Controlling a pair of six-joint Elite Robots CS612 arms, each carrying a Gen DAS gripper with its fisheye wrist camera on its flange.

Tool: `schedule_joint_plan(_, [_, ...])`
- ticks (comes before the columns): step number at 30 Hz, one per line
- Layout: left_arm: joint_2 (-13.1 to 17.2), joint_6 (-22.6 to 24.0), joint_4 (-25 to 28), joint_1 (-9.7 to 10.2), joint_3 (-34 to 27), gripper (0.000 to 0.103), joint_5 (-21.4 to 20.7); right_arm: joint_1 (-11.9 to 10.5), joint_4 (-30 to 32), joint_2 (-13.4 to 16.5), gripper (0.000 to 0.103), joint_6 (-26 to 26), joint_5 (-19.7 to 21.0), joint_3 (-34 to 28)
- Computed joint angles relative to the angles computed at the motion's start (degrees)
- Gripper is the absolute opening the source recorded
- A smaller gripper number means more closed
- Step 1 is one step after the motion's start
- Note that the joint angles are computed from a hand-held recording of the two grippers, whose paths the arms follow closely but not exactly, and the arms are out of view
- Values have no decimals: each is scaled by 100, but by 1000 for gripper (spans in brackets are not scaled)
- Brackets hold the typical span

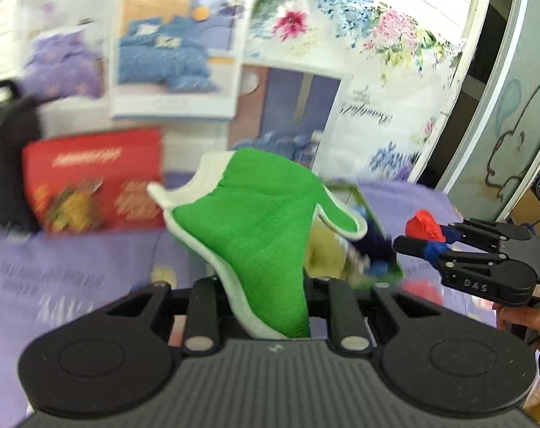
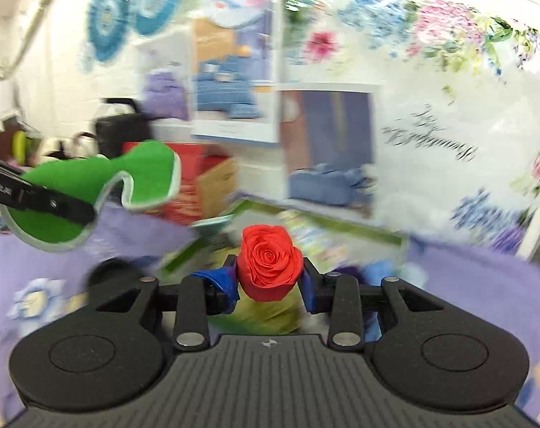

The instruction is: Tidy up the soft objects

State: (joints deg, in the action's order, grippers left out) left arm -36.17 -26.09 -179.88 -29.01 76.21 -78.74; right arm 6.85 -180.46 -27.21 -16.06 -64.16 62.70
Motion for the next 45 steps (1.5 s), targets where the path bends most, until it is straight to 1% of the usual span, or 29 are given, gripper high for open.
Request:
schedule_joint_plan(2, [283,32,366,92,-588,19,-183,28,440,236,18,-16,-218,-577])
schedule_joint_plan(4, [573,3,771,141,-1165,19,-283,44,1009,485,18,-66,-280,-1146])
schedule_joint_plan(5, [701,4,964,157,-1413,21,-358,41,1208,597,20,-24,-273,-1370])
schedule_joint_plan(6, [828,-5,1160,174,-1659,38,-409,43,1328,745,22,93,-227,-1622])
schedule_joint_plan(7, [930,-8,1353,177,-1857,55,-370,44,1548,852,23,170,-184,-1826])
schedule_joint_plan(8, [1019,-23,1531,166,-2027,69,-246,56,1870,954,24,242,-212,-2052])
schedule_joint_plan(9, [1089,-5,1672,155,-2157,69,-126,72,2092,1043,25,363,-326,-2247])
schedule_joint_plan(10, [1131,41,1773,151,-2242,69,-73,86,2104,1087,26,411,-402,-2304])
schedule_joint_plan(14, [1152,74,1753,143,-2251,69,7,114,1839,1117,30,302,-664,-2269])
schedule_joint_plan(16, [1123,166,1702,101,-2194,69,251,105,1649,1125,32,422,-695,-2251])
schedule_joint_plan(18, [1056,248,1603,42,-2070,69,549,85,1569,1076,36,506,-633,-2165])
schedule_joint_plan(21, [899,359,1273,-30,-1765,69,750,64,1402,894,41,548,-627,-1841])
schedule_joint_plan(26, [572,473,732,-174,-1175,69,816,40,892,400,44,617,-714,-939])
schedule_joint_plan(30, [307,490,312,-315,-681,69,847,-19,286,-88,46,806,-678,-25])
schedule_joint_plan(35, [25,464,-151,-494,-99,70,921,-62,-471,-586,48,974,-656,964])
schedule_joint_plan(37, [-70,415,-294,-565,122,70,1012,-66,-829,-738,49,1108,-655,1318])
schedule_joint_plan(39, [-143,348,-455,-650,344,71,1193,-59,-1252,-851,50,1289,-684,1646])
schedule_joint_plan(41, [-223,42,-449,-738,568,71,1425,-46,-1702,-929,50,1513,-707,1962])
schedule_joint_plan(43, [-280,-241,-476,-796,785,71,1492,-14,-2150,-962,51,1830,-799,2240])
schedule_joint_plan(45, [-306,-365,-477,-851,964,71,1524,29,-2456,-966,52,2109,-924,2456])
